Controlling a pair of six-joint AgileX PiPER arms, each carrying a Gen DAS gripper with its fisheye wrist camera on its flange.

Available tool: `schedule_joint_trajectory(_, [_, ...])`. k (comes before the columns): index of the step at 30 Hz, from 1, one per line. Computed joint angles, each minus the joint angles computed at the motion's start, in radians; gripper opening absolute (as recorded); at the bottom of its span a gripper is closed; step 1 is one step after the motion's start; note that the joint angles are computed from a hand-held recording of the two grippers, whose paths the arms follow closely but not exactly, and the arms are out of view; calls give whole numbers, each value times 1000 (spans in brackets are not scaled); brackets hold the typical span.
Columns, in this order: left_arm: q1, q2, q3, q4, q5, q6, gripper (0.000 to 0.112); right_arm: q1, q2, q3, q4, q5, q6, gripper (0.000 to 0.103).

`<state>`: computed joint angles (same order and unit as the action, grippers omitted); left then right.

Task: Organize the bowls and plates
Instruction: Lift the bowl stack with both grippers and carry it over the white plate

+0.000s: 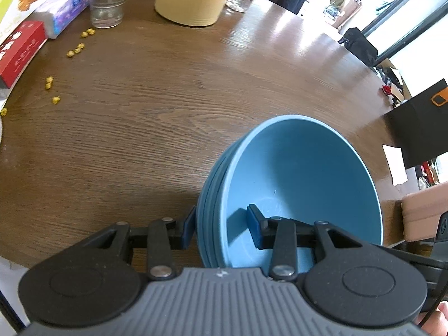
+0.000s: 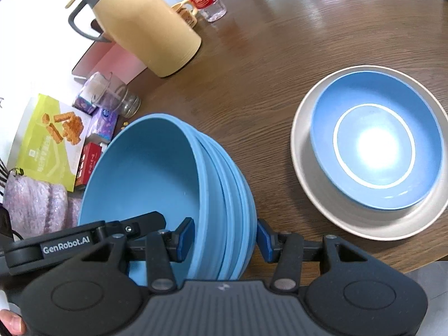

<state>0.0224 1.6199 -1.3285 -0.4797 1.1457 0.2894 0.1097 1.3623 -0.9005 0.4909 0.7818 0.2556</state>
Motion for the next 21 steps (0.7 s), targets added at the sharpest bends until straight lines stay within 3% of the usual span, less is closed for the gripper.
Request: schedule_joint_trajectory(21, [-279, 73, -144, 54, -35, -201, 39, -393, -48, -4, 77, 166, -286, 47])
